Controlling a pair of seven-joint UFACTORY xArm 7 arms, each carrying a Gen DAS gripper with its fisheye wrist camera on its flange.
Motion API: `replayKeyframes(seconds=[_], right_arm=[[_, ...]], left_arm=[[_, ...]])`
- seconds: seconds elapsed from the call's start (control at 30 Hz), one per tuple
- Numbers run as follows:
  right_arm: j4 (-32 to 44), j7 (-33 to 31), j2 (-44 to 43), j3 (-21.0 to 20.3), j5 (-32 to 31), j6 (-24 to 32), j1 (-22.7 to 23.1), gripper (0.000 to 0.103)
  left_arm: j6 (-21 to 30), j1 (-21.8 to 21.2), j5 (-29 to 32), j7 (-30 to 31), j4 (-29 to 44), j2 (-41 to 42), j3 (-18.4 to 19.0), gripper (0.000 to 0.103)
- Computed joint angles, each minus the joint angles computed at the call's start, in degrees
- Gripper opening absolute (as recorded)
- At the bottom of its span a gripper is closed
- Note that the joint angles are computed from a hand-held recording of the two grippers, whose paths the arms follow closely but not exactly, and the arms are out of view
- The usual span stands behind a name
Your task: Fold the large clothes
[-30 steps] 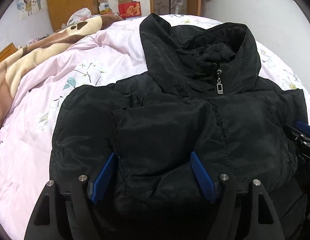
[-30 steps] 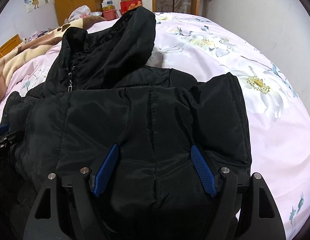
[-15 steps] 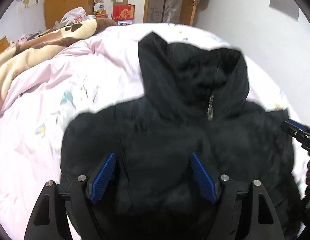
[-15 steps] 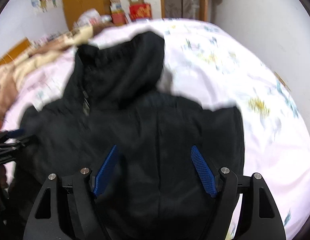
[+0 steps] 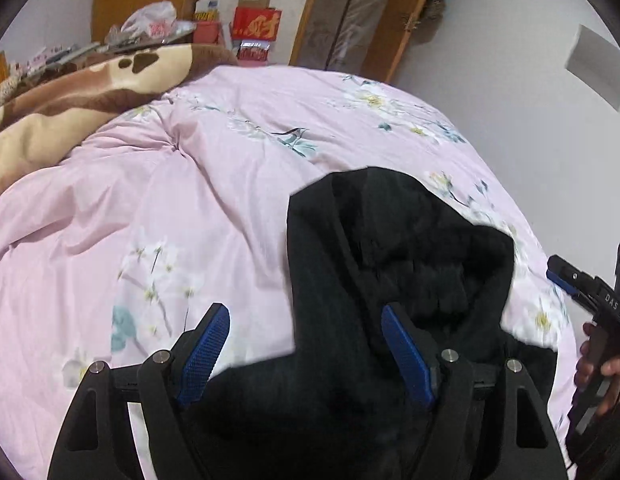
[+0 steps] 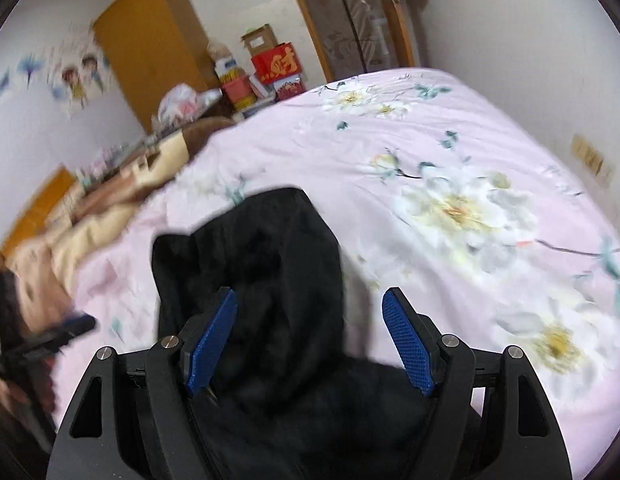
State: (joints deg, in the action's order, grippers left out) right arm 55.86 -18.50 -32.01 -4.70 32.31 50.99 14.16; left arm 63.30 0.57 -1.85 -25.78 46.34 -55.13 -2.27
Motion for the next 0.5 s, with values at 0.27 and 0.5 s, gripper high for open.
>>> replayKeyframes(seconds=[0.27,0.5], right_arm=[[6.3,-0.2,9.6,1.0,2.8,-0.1,0.9,0.075],[2.1,-1.4,9.0,3.4,-1.4,-3.4,-0.4,0.018]], left_arm=[[-7.6,1.2,-2.1,-3.3,2.9,12.1,1.6,0.078],[-6.9,1.9,4.2,-6.3,3.6,18.5,-2.4,0.024]])
